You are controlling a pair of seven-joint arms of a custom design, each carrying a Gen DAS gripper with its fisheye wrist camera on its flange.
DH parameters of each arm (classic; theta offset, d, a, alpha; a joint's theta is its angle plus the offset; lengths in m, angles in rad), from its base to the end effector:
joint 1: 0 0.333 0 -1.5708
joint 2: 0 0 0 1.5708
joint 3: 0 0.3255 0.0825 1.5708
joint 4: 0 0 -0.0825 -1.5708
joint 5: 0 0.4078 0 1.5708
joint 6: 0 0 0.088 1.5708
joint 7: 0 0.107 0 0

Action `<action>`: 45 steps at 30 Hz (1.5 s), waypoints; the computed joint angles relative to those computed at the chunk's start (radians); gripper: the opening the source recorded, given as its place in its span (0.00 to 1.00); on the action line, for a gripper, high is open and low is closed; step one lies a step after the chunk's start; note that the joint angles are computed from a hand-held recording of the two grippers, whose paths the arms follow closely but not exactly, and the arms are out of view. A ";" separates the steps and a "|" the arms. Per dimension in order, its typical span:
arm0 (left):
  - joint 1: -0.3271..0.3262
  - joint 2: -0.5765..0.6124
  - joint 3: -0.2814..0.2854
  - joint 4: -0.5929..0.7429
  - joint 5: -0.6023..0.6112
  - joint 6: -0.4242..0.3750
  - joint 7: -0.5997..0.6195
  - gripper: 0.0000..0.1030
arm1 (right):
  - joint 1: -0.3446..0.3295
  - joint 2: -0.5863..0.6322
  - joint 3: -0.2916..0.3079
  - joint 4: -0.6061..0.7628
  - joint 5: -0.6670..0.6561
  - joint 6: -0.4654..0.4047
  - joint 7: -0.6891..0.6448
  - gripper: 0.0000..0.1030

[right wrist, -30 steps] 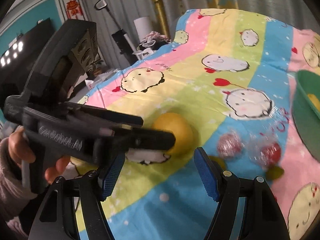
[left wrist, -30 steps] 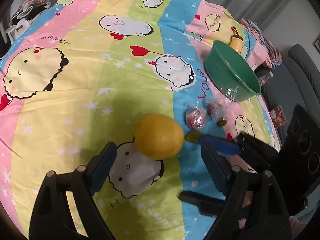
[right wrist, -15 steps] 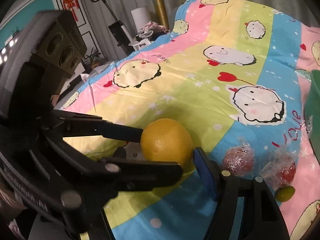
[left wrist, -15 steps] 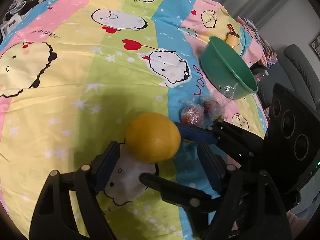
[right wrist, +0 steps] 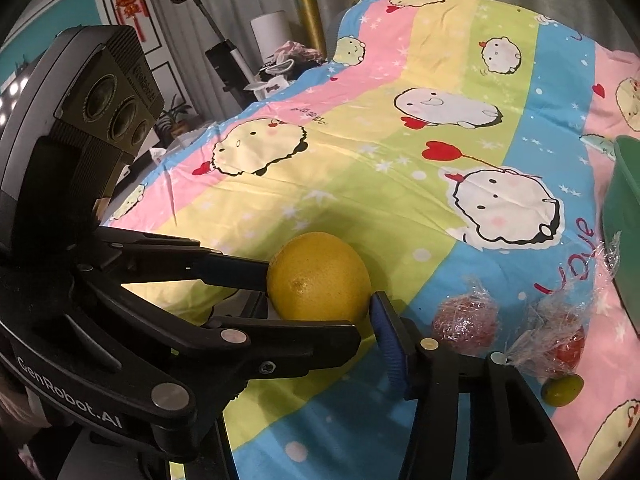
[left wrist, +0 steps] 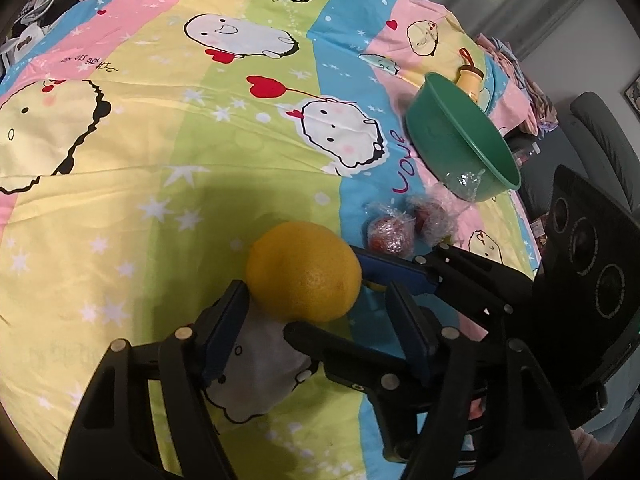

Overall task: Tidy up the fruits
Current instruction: 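Close the left tool around the yellow grapefruit and lift it, then carry the grapefruit into the green bowl and open the left tool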

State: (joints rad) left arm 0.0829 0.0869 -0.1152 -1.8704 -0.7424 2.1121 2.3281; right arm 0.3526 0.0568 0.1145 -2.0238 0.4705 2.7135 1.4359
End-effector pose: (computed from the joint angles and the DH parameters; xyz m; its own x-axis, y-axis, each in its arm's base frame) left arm 0.6259 -0.0497 0.4926 -0.4830 -0.7554 0.4428 -0.8473 0.2757 -0.4539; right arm 0.5697 0.2680 0.4888 0.3170 -0.8891 -0.3303 -0.8288 -0.0903 -0.5522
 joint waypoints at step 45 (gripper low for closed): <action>-0.139 -0.211 0.037 -0.173 -0.127 0.046 0.194 0.72 | -0.062 -0.317 0.028 -0.323 -0.290 0.225 0.288 0.51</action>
State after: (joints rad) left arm -0.0566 -0.1246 -0.0780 -2.0431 -0.8693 2.1580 2.5221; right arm 0.2909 -0.2605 0.1427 -2.3463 0.1807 2.9386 1.7238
